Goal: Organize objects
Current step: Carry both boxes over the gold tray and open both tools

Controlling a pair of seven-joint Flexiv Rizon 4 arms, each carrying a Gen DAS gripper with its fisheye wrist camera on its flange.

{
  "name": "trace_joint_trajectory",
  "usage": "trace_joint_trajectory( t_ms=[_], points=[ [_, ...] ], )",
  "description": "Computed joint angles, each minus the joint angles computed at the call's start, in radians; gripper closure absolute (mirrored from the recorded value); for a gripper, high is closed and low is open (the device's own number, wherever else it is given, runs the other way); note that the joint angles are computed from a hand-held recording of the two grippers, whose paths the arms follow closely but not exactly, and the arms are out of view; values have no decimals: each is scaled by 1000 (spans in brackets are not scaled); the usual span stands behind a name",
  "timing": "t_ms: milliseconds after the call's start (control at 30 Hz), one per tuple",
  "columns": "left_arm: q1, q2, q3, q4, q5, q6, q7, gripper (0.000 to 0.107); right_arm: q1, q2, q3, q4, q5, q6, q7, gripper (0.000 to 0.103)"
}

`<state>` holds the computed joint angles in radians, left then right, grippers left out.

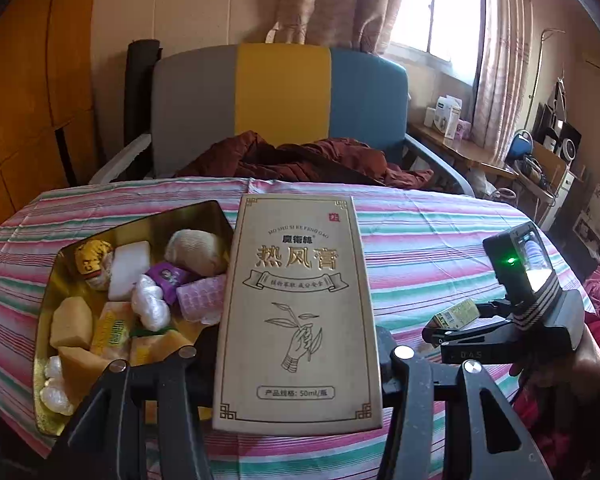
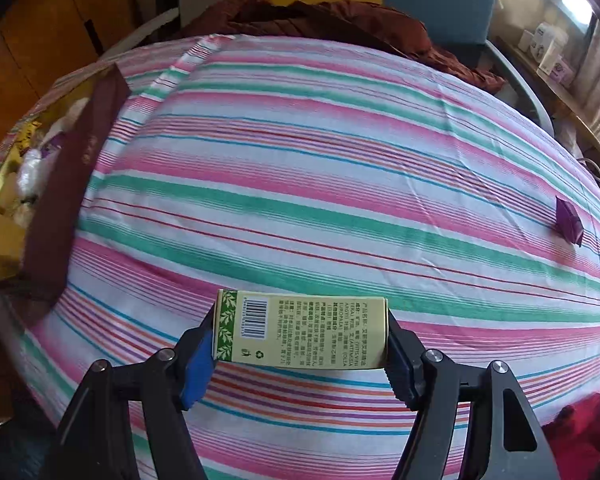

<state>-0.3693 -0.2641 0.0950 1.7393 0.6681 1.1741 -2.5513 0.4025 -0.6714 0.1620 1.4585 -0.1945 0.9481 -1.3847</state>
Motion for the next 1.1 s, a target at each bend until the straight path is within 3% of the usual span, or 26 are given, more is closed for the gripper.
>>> trace_joint_trajectory(
  t_ms=[400,633,967,1100],
  points=[
    [53,67,10,84,9,22,-63,55,22,34,59,0,69,85,19,31],
    [118,175,18,179,87,7,-177,55,41,39,113,-51,112,137,-42,31],
    [261,363,-17,356,166,-94,-325,55,133,-74,149,-275,138,46,-174,31],
    [317,397,-35,414,145,-71,-334,55,180,-162,146,-432,156,-32,-190,31]
  ],
)
